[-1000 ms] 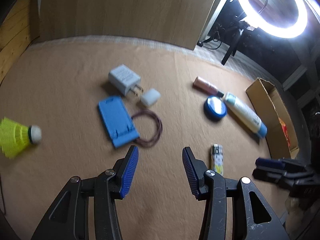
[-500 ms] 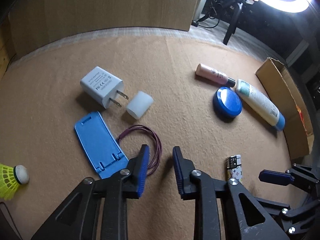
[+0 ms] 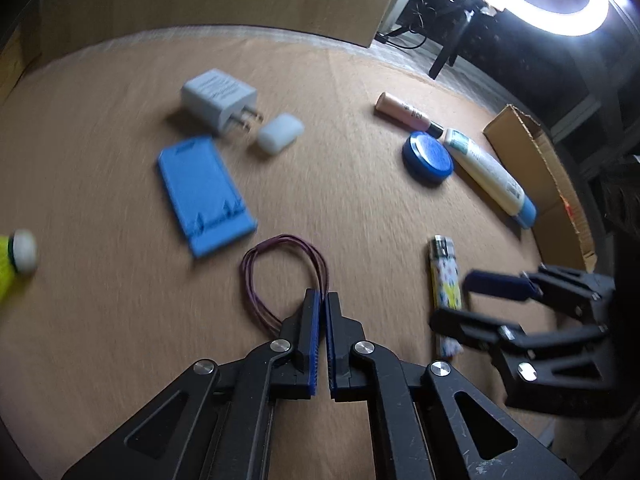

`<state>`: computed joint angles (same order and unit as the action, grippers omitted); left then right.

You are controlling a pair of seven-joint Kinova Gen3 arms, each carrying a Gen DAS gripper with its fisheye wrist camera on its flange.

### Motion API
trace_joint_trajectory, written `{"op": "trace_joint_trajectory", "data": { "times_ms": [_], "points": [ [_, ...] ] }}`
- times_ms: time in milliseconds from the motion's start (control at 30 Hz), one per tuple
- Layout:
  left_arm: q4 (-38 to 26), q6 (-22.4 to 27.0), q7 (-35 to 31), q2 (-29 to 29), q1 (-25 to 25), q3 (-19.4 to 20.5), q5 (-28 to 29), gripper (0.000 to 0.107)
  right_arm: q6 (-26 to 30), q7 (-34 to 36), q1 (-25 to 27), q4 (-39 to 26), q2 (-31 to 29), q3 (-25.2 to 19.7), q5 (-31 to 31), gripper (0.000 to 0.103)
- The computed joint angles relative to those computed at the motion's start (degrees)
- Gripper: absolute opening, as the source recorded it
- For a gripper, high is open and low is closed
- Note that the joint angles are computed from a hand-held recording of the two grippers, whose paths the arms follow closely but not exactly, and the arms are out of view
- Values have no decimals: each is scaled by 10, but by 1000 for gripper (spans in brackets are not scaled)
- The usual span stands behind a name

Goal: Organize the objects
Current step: 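Lift the patterned lighter with the right tool toward the cardboard box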

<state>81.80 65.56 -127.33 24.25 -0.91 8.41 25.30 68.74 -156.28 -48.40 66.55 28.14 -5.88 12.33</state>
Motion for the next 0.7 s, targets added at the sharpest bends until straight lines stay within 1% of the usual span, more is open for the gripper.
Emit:
{"op": "trace_joint_trajectory", "data": {
  "times_ms": [100,233,333,367,400,467,500,600,700],
  "points": [
    [27,-2,-12,-18,-12,-2,8,2,32,26,-9,-30,19,0,13,51],
    [51,3,-23,-32,-26,-7,26,2,60,63,-17,-45,27,0,22,50],
    [60,5,-23,-36,-31,-11,37,2,90,87,-35,-60,37,5,41,40],
    [61,6,-22,-37,-33,-12,39,2,92,93,-38,-59,36,6,45,38],
    [63,7,-22,-37,-34,-13,42,2,87,95,-38,-52,32,6,45,36],
    [61,12,-19,-34,-36,-14,47,2,77,91,-36,-30,18,7,44,24],
    [60,15,-18,-33,-38,-14,50,2,69,85,-34,-15,9,6,42,21],
    [60,23,-21,-32,-42,-13,59,2,43,64,-29,7,-1,3,38,21],
    [61,29,-25,-34,-44,-12,66,2,7,32,-25,53,-27,0,33,21]
  ]
}}
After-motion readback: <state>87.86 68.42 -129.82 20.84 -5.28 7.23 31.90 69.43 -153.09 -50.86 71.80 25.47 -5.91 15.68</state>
